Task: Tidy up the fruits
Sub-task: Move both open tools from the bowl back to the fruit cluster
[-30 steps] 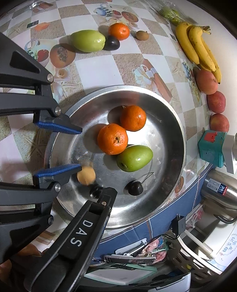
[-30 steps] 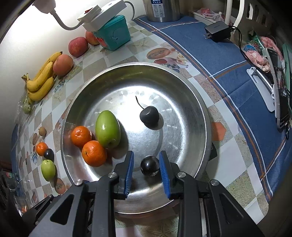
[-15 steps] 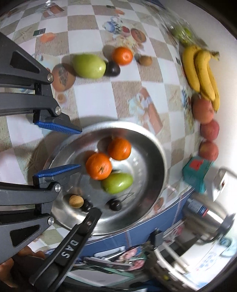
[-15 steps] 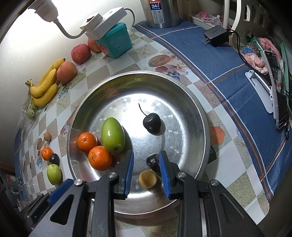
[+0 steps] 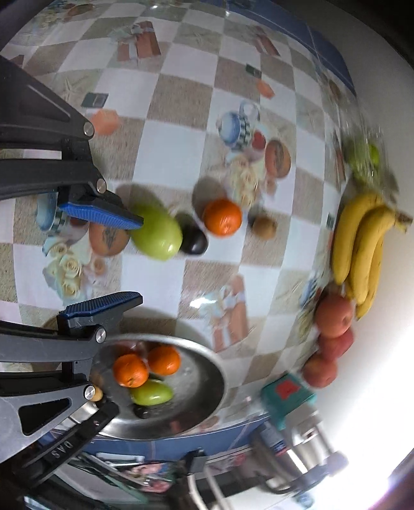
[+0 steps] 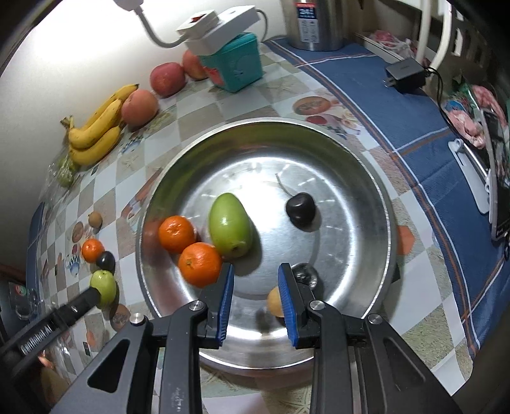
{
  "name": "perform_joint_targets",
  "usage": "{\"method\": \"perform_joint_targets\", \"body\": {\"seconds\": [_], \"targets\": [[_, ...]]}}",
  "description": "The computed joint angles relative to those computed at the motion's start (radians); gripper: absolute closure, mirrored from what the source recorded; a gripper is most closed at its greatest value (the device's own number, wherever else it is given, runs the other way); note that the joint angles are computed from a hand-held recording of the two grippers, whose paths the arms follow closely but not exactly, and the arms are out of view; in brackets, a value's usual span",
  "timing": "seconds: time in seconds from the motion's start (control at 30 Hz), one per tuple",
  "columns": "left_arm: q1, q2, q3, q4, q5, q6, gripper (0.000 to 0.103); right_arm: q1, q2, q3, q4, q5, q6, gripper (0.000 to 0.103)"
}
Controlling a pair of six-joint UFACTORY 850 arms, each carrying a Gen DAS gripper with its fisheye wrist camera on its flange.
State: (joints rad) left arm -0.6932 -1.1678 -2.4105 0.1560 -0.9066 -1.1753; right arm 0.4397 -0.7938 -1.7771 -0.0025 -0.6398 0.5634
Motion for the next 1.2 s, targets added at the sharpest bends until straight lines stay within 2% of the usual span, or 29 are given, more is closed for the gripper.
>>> {"method": "perform_joint_targets", "body": {"seconds": [0.17,0.2,0.23,0.27,0.3,0.4,0.5,0.57,0.7,1.07,1.1,1.13,1.2], "targets": [[0.007,0.045,0.079,0.004,0.034,-0.038,0.049,0.009,-0.005,-0.010,-0.009,-0.009,-0.008,0.074],[0.008,0.028,0.049,0.000,0.017,-0.036,0.047,0.010,-0.007,-0.012,-0.010,-0.010,-0.010,0.070],[0.007,0.027,0.048,0.000,0.012,-0.038,0.038,0.011,-0.009,-0.014,-0.010,-0.012,-0.013,0.058],[0.006,0.028,0.049,0.002,0.008,-0.041,0.029,0.013,-0.010,-0.015,-0.013,-0.011,-0.013,0.051],[0.005,0.021,0.037,0.004,-0.001,-0.041,0.027,0.014,-0.012,-0.018,-0.014,-0.012,-0.012,0.040],[0.003,0.000,0.004,0.003,-0.027,-0.032,0.020,0.016,-0.014,-0.021,-0.014,-0.005,-0.028,0.037],[0.001,-0.021,-0.028,0.003,-0.052,-0.033,0.007,0.020,-0.021,-0.030,-0.027,-0.012,-0.028,0.025],[0.001,-0.026,-0.033,0.003,-0.059,-0.038,0.002,0.022,-0.023,-0.033,-0.027,-0.014,-0.032,0.024],[0.002,-0.028,-0.031,0.006,-0.075,-0.056,0.001,0.024,-0.026,-0.036,-0.038,-0.017,-0.030,0.019],[0.001,-0.059,-0.077,0.007,-0.123,-0.053,0.000,0.028,-0.028,-0.035,-0.064,-0.019,-0.017,0.018],[0.001,-0.061,-0.081,0.010,-0.126,-0.054,0.000,0.028,-0.027,-0.034,-0.064,-0.017,-0.017,0.014],[0.001,-0.066,-0.090,0.011,-0.131,-0.054,0.000,0.028,-0.027,-0.033,-0.066,-0.015,-0.016,0.006],[0.001,-0.068,-0.093,0.012,-0.132,-0.057,0.000,0.029,-0.024,-0.028,-0.075,-0.007,-0.012,0.005]]}}
